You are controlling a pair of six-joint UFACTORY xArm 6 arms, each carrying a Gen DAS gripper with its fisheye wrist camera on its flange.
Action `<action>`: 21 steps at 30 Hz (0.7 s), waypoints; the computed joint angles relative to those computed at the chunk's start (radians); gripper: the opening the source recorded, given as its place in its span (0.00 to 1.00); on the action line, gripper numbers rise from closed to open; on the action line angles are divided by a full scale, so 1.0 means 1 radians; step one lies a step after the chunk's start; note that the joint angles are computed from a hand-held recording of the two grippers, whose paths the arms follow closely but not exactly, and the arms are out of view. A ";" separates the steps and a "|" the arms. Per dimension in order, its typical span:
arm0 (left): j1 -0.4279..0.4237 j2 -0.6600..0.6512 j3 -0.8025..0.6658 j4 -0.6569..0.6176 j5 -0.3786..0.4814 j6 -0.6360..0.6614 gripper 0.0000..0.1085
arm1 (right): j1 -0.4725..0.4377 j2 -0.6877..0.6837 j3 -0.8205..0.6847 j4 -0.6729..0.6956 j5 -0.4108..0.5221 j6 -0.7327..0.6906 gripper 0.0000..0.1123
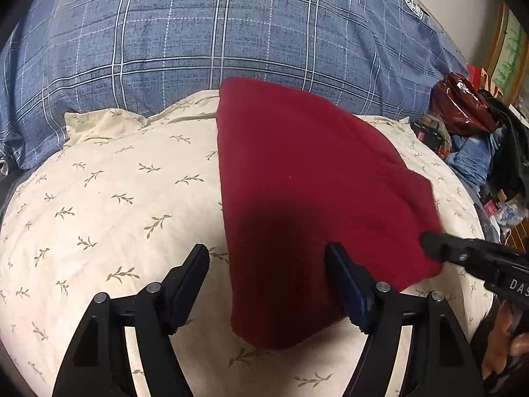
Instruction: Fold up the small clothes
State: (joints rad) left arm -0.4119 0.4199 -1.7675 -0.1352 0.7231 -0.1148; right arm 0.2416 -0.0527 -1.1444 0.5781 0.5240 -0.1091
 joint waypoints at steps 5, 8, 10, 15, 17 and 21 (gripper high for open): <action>-0.002 0.005 -0.005 0.007 0.005 -0.003 0.71 | -0.023 0.005 -0.007 0.103 0.056 -0.048 0.06; -0.001 -0.009 0.007 0.020 -0.004 -0.008 0.70 | -0.018 -0.019 -0.021 -0.010 0.022 0.057 0.15; -0.001 -0.016 0.015 0.027 -0.010 -0.010 0.70 | -0.013 -0.021 -0.030 -0.075 -0.031 0.121 0.21; -0.004 -0.020 0.022 0.034 -0.010 -0.015 0.70 | 0.015 0.101 -0.184 -0.130 -0.028 0.110 0.22; -0.005 -0.020 0.021 0.036 -0.011 -0.015 0.70 | 0.021 0.160 -0.241 -0.189 -0.001 0.138 0.21; -0.003 -0.014 0.011 0.018 -0.001 0.000 0.70 | 0.016 0.197 -0.201 -0.264 -0.020 0.180 0.16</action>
State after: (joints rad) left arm -0.4147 0.4064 -1.7569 -0.1172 0.7221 -0.1145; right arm 0.2573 0.1440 -1.3457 0.3140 0.5043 0.0710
